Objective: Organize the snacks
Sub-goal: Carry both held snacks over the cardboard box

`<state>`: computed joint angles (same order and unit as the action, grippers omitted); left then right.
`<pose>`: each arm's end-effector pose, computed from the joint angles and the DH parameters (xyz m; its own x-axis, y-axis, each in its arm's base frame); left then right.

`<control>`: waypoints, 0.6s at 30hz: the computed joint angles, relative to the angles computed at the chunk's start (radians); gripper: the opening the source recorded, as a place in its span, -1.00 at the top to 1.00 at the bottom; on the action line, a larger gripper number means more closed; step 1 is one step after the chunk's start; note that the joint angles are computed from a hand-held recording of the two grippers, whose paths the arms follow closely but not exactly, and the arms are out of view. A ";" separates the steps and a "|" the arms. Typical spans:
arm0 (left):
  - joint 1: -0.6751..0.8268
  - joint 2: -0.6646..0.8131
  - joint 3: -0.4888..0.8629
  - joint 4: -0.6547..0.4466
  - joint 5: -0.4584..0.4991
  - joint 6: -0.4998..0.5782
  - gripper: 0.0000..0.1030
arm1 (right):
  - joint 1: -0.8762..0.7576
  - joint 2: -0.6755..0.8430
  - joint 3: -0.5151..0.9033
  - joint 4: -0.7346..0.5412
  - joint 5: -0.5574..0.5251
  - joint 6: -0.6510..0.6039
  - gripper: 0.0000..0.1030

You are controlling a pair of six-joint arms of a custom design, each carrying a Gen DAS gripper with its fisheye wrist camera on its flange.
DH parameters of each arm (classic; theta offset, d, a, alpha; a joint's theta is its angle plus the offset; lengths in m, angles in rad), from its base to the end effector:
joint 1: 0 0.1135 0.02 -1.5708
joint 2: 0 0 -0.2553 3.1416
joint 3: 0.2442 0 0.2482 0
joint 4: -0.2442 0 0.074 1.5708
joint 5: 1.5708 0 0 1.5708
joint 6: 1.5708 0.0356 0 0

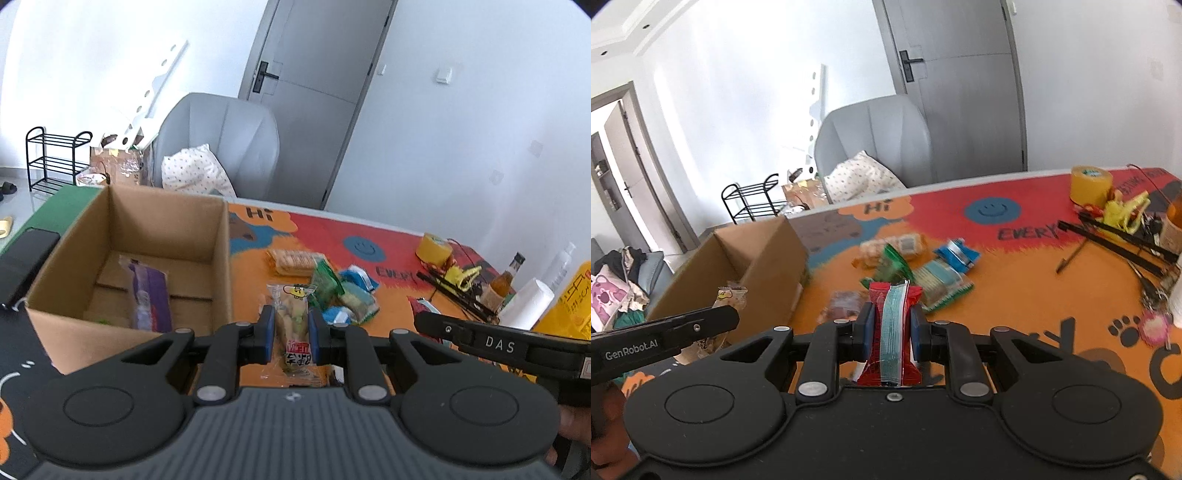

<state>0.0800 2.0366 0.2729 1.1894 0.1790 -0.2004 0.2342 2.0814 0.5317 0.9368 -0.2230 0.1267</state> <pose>0.2387 0.0128 0.0345 -0.5447 -0.2402 -0.8035 -0.0388 0.9643 -0.2619 0.2888 0.0770 0.0342 -0.6059 -0.0179 -0.7954 -0.3283 0.9162 0.2296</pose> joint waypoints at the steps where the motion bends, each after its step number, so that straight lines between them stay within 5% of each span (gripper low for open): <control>1: 0.009 -0.008 -0.004 0.000 0.004 0.002 0.66 | 0.007 -0.008 0.000 -0.002 0.000 0.003 0.65; 18: 0.225 -0.094 0.007 -0.085 0.096 0.057 0.66 | 0.170 -0.040 0.083 -0.074 0.038 0.041 0.65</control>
<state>0.3047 1.9428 0.2797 1.1045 0.2753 -0.1432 0.4040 2.0416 0.6149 0.8627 -0.1846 0.1673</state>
